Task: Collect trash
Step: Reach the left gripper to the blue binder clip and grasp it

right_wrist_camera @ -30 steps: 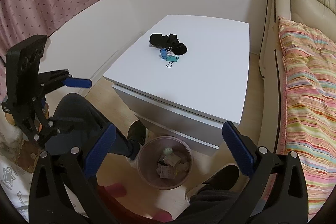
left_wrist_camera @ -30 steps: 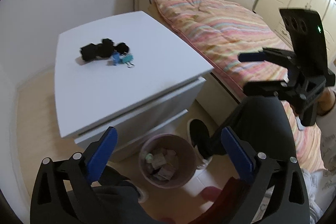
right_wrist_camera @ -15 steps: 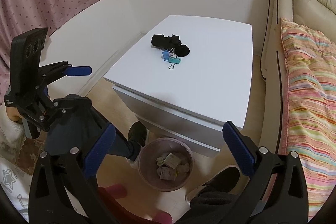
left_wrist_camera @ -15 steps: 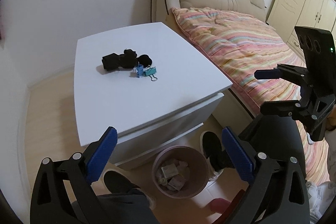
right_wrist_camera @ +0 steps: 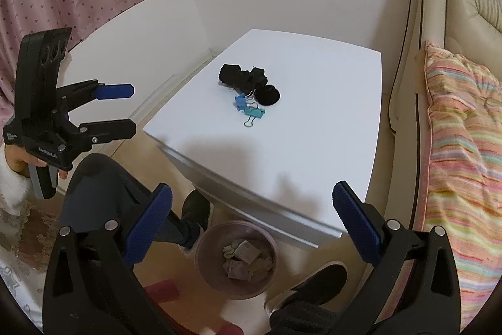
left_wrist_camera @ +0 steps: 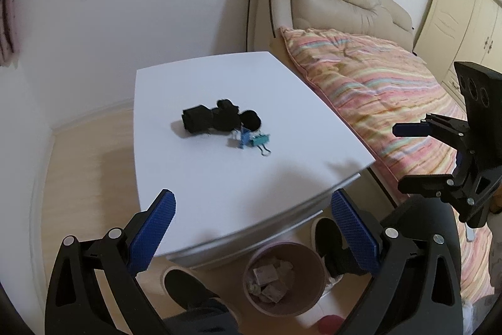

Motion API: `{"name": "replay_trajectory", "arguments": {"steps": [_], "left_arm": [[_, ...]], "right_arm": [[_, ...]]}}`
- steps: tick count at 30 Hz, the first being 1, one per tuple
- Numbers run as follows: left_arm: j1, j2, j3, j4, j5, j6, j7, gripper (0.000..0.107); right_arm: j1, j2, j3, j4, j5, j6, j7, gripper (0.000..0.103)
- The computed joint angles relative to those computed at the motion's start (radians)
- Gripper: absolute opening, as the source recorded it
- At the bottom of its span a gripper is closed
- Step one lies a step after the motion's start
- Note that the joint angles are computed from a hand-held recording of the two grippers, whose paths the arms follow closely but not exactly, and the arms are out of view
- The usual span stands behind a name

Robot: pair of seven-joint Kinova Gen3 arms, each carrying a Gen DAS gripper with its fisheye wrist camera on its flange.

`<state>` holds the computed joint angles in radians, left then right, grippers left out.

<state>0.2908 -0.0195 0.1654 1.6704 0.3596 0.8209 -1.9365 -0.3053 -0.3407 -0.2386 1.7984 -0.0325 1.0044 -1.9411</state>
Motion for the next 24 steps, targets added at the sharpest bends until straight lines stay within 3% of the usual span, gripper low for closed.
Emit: {"name": "replay_trajectory", "arguments": {"steps": [11,24], "left_arm": [[0.003,0.13,0.017,-0.135,-0.06,0.034,0.03,0.095],[0.032,0.279,0.043,-0.248,-0.122,0.048,-0.039,0.095]], "right_arm": [[-0.008,0.063,0.034,-0.01,-0.004,-0.024,0.045,0.1],[0.005,0.068,0.064,0.008,-0.032,-0.029,0.078,0.1]]}}
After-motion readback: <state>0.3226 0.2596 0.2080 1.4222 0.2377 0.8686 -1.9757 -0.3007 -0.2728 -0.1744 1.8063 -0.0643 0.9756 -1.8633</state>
